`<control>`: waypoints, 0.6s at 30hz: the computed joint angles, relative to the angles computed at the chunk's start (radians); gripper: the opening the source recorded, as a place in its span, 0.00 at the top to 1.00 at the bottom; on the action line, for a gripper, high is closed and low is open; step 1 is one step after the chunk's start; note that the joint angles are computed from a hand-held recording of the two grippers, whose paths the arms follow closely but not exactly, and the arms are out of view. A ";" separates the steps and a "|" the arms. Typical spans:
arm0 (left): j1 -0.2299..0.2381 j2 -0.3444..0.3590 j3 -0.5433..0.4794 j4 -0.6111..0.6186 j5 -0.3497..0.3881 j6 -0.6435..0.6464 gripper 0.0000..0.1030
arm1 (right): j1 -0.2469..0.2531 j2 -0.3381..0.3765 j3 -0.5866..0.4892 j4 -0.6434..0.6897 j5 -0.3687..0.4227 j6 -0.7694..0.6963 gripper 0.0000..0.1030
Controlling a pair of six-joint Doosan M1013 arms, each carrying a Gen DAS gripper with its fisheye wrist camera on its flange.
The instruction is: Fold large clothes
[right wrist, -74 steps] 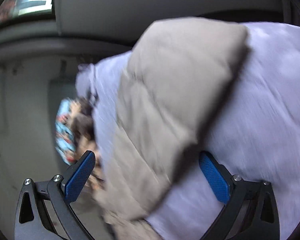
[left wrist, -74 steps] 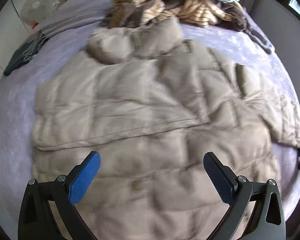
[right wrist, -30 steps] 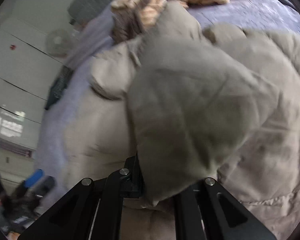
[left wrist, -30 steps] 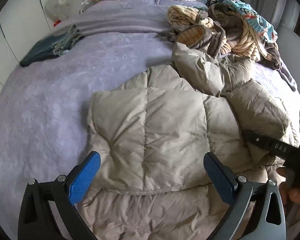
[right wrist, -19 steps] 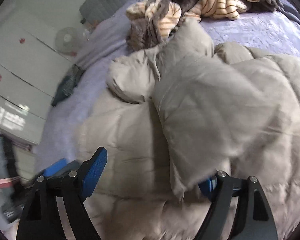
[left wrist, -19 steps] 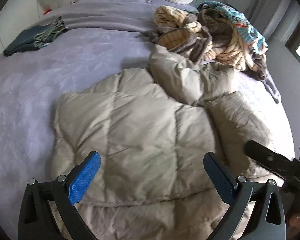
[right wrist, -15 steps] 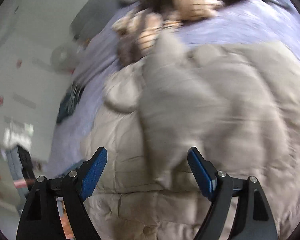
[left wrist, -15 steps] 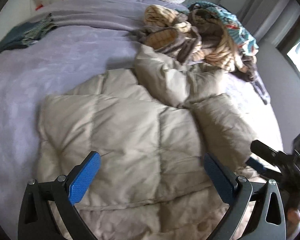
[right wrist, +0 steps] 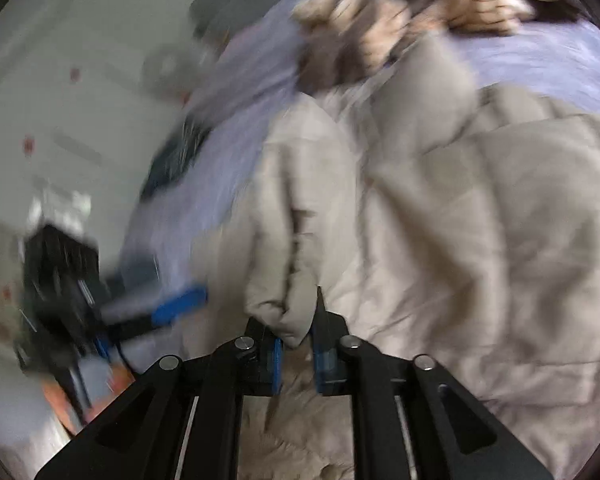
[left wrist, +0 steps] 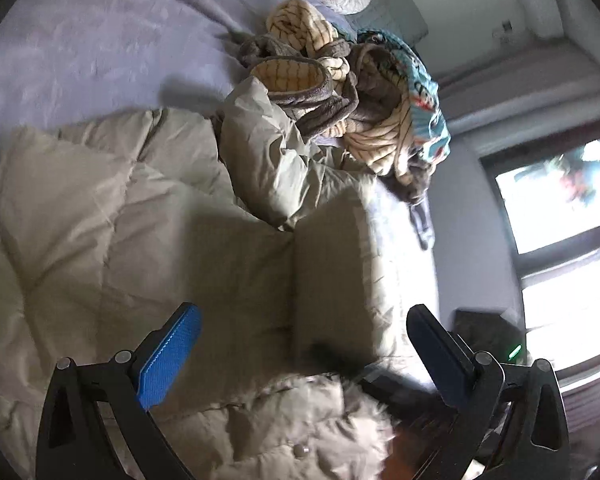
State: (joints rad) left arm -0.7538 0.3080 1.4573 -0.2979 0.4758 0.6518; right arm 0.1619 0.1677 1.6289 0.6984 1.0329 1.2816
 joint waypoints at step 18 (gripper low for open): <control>-0.020 0.178 -0.244 0.029 0.314 0.089 0.90 | -0.252 -0.101 0.145 0.027 0.030 0.243 0.28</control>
